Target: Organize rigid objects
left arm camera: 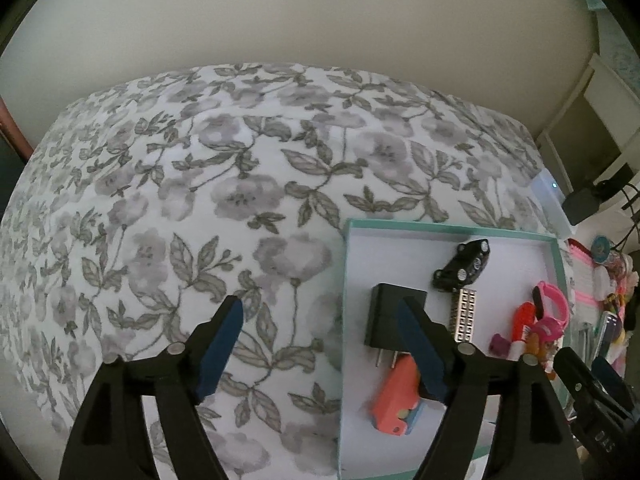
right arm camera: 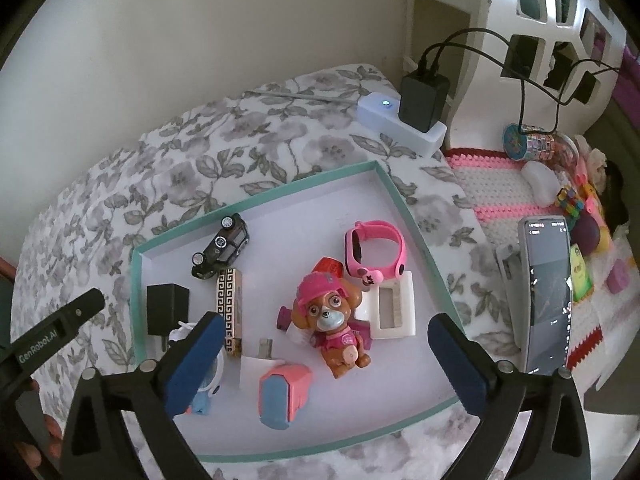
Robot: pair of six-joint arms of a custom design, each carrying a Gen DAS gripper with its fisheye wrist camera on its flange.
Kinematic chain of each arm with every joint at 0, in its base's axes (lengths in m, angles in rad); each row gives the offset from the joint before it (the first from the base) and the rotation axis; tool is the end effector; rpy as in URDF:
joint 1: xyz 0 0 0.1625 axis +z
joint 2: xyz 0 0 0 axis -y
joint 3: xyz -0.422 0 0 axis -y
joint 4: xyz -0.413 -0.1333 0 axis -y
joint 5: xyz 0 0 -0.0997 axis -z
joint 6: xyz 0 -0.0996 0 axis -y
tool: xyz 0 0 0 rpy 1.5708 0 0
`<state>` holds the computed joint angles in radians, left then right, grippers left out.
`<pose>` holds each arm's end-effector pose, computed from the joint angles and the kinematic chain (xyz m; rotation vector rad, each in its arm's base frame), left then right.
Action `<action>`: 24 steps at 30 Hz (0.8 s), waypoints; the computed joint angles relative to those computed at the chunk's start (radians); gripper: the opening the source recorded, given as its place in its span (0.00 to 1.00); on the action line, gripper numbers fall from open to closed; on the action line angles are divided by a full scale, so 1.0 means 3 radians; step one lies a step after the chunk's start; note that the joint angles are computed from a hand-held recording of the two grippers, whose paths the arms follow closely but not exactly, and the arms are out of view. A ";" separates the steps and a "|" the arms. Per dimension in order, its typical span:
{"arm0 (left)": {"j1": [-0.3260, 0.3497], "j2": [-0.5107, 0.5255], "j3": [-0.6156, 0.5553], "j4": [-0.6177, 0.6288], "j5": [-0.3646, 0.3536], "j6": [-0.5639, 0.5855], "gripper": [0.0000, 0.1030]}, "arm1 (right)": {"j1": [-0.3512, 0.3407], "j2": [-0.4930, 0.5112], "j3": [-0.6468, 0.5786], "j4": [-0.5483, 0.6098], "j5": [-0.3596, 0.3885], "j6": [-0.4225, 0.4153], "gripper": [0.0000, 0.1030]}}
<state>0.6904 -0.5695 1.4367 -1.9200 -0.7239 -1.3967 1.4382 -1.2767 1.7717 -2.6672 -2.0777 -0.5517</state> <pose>-0.3892 -0.5912 -0.0316 -0.3149 2.2461 -0.6717 0.0026 -0.6230 0.3548 0.3143 -2.4155 0.4983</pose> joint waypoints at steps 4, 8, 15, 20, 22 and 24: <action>0.0006 -0.0009 0.0025 0.0032 0.0070 -0.0046 0.93 | 0.0009 0.0015 0.0010 -0.0039 -0.0015 -0.0051 1.00; -0.0003 -0.0010 0.0026 0.0176 0.0196 -0.0117 0.97 | 0.0012 0.0026 0.0019 -0.0084 -0.0017 -0.0082 1.00; -0.0005 -0.0045 0.0091 0.0110 0.0192 -0.0075 0.97 | 0.0028 0.0050 0.0054 -0.0089 -0.0048 -0.0111 1.00; -0.0030 -0.0040 0.0083 0.0228 0.0262 -0.0076 0.97 | 0.0050 0.0059 0.0095 -0.0132 -0.0072 -0.0155 1.00; -0.0049 -0.0055 0.0102 0.0254 0.0294 -0.0099 0.97 | 0.0061 0.0051 0.0116 -0.0144 -0.0061 -0.0167 1.00; -0.0072 -0.0080 0.0127 0.0295 0.0318 -0.0149 0.97 | 0.0077 0.0041 0.0143 -0.0165 -0.0058 -0.0183 1.00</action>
